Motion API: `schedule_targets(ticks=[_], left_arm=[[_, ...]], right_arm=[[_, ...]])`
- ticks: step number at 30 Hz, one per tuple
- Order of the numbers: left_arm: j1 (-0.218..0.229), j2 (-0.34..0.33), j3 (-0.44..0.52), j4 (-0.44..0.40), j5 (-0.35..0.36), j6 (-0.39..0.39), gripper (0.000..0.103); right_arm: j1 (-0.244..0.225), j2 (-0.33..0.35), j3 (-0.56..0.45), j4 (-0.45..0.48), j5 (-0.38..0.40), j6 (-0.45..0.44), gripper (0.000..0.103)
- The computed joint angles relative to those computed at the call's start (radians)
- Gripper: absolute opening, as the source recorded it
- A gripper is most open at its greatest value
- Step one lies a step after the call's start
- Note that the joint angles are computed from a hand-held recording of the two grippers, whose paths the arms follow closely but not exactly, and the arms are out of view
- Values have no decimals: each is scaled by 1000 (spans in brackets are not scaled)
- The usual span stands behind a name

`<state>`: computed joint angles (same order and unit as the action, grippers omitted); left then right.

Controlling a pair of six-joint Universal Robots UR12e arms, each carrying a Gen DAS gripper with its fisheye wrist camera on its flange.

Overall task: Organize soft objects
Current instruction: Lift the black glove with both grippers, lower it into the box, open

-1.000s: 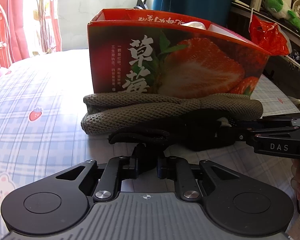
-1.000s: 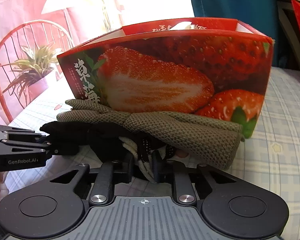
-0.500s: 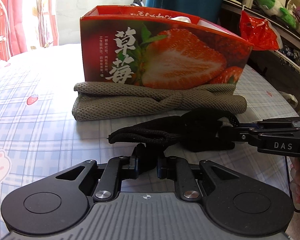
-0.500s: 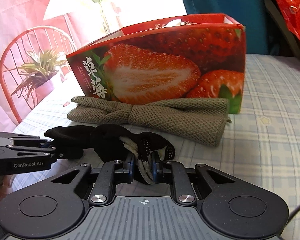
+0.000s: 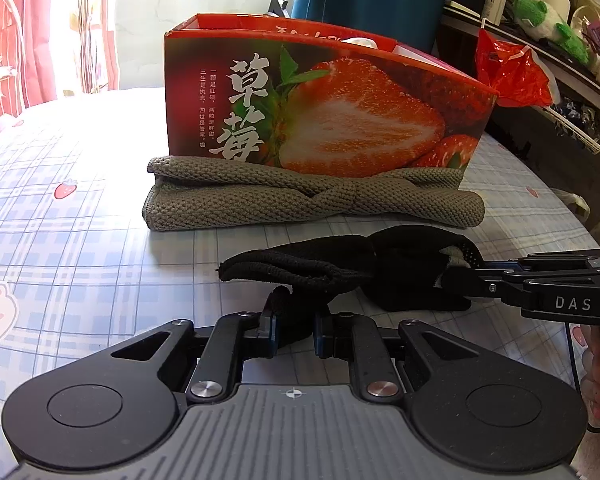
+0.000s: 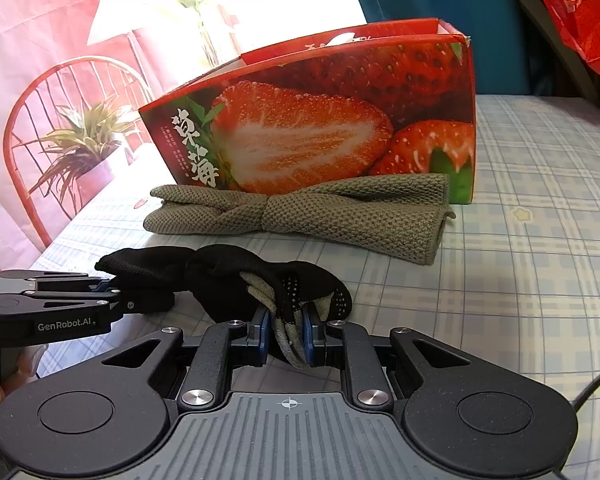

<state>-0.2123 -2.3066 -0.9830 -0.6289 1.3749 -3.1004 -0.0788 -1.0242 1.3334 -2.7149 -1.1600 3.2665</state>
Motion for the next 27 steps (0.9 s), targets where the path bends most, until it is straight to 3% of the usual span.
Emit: schedule_targets(ticks=[13,27], left_arm=[[2,8,-11,65,-18,-11,17],[3,-19,106,106,-53,0,17]], right_arm=[[1,-5,9,-103,-2,-2,13],[-12,5,-52,-221,3,-9,13]])
